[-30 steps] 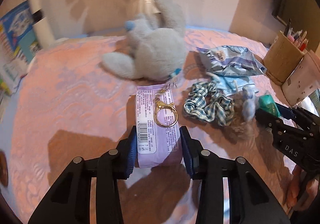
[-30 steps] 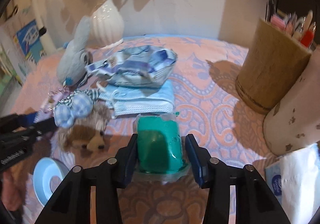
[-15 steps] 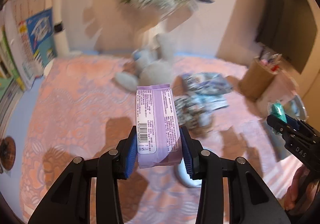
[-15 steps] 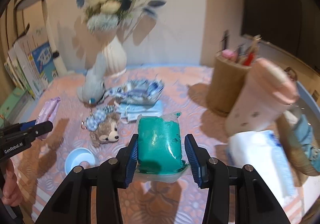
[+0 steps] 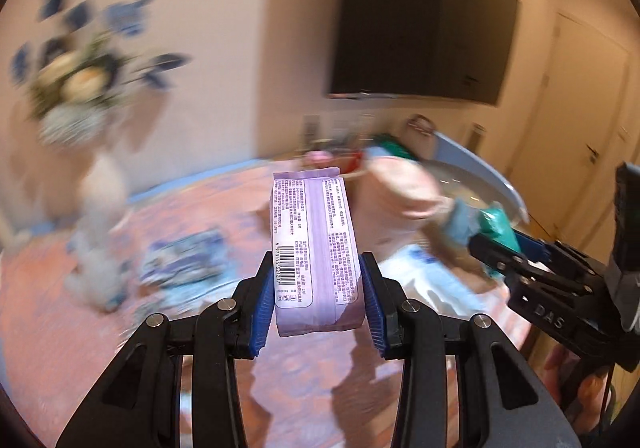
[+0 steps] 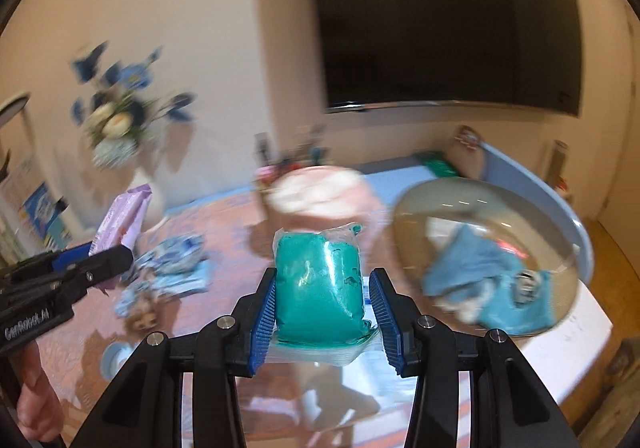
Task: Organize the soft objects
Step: 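Carry the purple packet and teal clay pack to the woven basket and release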
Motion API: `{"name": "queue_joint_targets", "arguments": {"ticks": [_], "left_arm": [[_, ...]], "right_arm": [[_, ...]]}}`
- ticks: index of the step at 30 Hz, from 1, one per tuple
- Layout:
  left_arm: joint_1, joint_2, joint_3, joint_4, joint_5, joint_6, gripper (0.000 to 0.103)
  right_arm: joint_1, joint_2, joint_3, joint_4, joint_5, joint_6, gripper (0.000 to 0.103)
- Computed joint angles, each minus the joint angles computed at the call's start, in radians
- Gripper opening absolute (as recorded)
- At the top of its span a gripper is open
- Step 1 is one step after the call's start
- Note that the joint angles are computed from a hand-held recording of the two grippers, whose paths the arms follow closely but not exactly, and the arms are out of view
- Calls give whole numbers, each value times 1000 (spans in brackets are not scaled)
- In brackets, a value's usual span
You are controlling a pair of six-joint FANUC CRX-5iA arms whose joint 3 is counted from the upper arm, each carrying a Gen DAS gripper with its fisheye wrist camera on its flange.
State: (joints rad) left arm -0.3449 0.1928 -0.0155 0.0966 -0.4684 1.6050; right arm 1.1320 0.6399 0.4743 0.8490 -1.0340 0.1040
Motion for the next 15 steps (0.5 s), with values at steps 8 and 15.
{"name": "queue_joint_targets", "arguments": {"ticks": [8, 15], "left_arm": [[-84, 170, 184, 110, -29, -165, 37], [-132, 311, 393, 147, -95, -224, 37]], "right_arm": [[-69, -151, -232, 37, 39, -162, 45], [-130, -206, -302, 64, 31, -209, 45]]}}
